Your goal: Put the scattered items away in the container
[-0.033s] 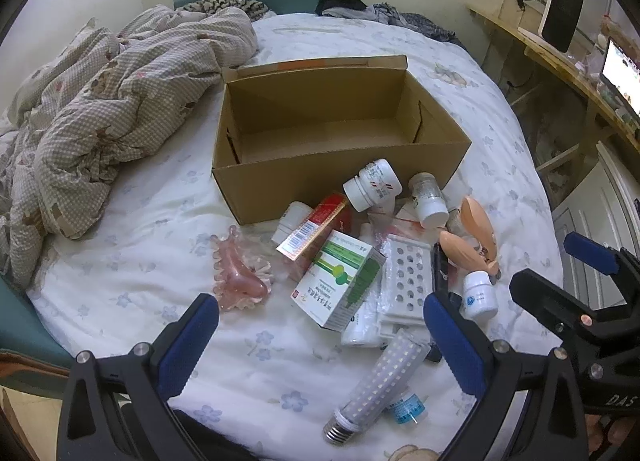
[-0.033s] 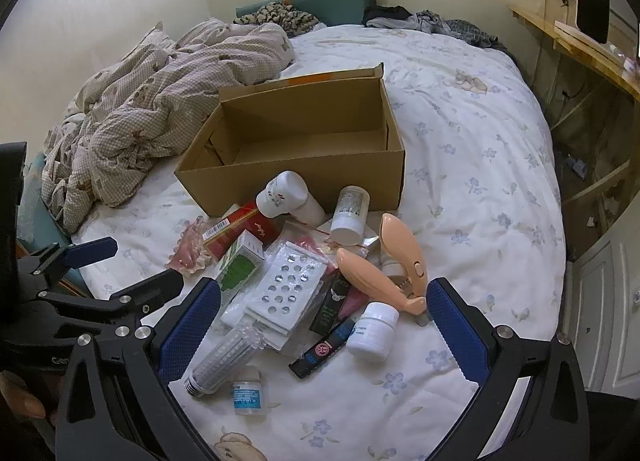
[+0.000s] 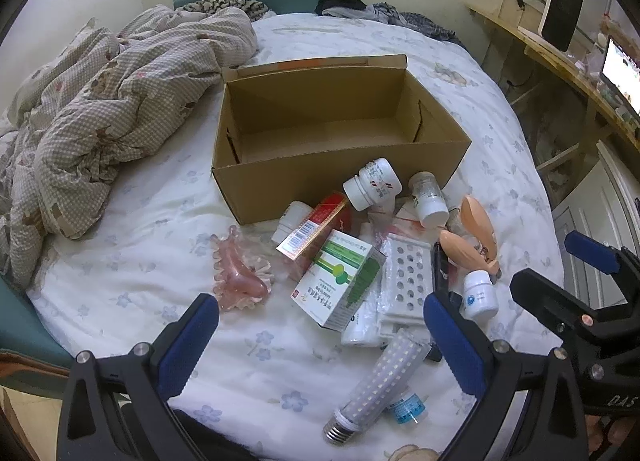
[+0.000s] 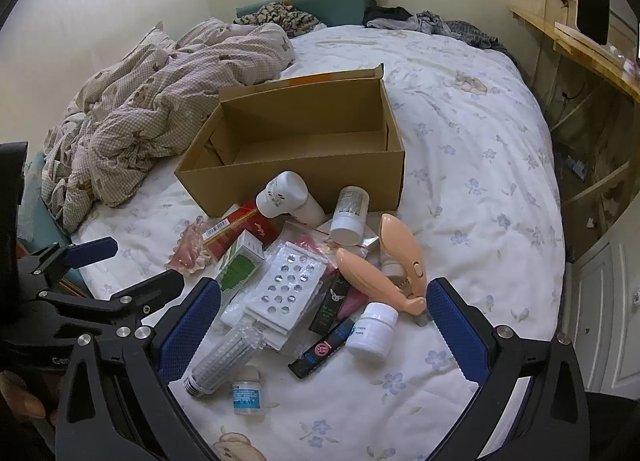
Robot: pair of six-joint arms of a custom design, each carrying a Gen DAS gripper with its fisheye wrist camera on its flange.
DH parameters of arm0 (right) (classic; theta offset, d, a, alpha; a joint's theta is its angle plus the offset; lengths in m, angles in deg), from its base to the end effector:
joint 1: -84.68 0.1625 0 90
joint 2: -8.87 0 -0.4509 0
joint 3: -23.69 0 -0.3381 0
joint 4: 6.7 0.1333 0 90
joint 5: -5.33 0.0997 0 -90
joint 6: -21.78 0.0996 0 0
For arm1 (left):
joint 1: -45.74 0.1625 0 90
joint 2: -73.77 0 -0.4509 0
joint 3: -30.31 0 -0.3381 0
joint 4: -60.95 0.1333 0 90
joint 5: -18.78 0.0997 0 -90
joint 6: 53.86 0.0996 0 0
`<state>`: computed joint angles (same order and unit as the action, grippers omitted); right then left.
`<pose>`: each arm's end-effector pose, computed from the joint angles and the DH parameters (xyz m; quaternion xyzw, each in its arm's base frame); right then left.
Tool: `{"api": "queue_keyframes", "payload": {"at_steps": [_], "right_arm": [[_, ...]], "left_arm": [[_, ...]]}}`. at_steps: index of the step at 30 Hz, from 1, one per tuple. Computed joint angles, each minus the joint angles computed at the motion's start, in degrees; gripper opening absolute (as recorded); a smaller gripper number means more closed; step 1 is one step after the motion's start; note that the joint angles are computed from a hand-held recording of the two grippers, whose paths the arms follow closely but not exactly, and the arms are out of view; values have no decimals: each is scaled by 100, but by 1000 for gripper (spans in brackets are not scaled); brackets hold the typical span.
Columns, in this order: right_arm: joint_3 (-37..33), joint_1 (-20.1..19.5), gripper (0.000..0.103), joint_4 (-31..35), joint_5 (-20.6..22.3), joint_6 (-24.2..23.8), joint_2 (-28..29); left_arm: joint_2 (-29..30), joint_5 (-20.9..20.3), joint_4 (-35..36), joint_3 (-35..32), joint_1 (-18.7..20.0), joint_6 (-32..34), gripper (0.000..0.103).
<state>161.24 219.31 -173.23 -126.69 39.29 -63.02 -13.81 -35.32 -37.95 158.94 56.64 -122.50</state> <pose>0.3224 -0.2317 0.2292 0.1849 -0.9114 0.2599 0.2601 -0.2735 -0.2479 0.2696 0.1683 0.9025 -0.2113 0.3353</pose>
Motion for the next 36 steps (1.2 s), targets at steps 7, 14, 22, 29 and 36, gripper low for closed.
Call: {"api": "queue_keyframes", "payload": {"at_steps": [7, 14, 22, 29, 36], "right_arm": [[-12, 28, 103, 61, -28, -12, -36], [-38, 32, 103, 107, -45, 9, 5], [-3, 22, 103, 55, -45, -14, 10], [-9, 13, 103, 78, -41, -11, 4], [1, 6, 103, 95, -33, 9, -3]], "left_arm": [[45, 118, 184, -25, -65, -81, 102], [106, 112, 231, -70, -50, -63, 102], [112, 133, 270, -56, -66, -71, 102], [133, 145, 283, -64, -67, -69, 102], [129, 156, 290, -55, -78, -73, 102]]}}
